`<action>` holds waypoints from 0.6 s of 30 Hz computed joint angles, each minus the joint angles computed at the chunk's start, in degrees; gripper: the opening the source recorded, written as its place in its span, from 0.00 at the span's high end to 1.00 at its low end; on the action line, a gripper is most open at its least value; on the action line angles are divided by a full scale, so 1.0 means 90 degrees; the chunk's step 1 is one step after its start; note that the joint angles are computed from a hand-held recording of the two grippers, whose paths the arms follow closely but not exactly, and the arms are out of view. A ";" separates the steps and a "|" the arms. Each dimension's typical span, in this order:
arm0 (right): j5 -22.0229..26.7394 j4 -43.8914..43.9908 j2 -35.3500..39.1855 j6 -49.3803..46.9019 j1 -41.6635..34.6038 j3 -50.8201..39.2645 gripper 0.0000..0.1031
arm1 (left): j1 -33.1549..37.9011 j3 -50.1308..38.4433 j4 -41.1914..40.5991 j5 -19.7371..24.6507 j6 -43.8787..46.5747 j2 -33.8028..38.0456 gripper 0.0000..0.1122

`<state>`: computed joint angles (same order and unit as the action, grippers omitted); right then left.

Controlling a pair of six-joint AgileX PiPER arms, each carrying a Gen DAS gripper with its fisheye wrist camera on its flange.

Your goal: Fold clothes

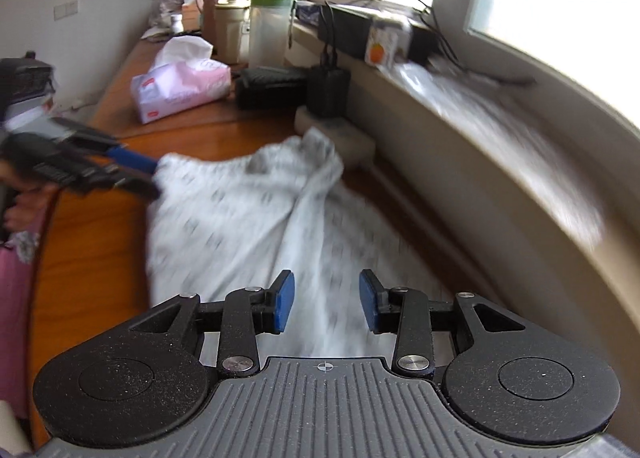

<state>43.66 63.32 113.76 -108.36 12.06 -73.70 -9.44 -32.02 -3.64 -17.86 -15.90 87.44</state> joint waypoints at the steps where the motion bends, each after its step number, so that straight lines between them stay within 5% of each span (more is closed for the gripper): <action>1: 0.0080 -0.0005 -0.0135 -0.0075 -0.0157 0.0216 0.64 | -0.0010 -0.0043 -0.0040 0.0024 0.0046 0.0036 0.53; 13: 0.0759 -0.0730 -0.0681 -0.0247 -0.1463 0.1199 0.66 | -0.0298 -0.0343 -0.1755 0.0221 0.1714 0.0298 0.80; 14: 0.0775 -0.0795 -0.0675 -0.0226 -0.1522 0.1201 0.70 | -0.0331 -0.0350 -0.1908 0.0207 0.1845 0.0296 0.80; 16: 0.0781 -0.0797 -0.0672 -0.0366 -0.1629 0.1241 0.94 | -0.0420 -0.0393 -0.2396 0.0211 0.2330 0.0296 0.80; 18: 0.0713 -0.0564 -0.0750 -0.0748 -0.1740 0.1357 0.95 | -0.0524 -0.0414 -0.2935 0.0182 0.2871 0.0277 0.81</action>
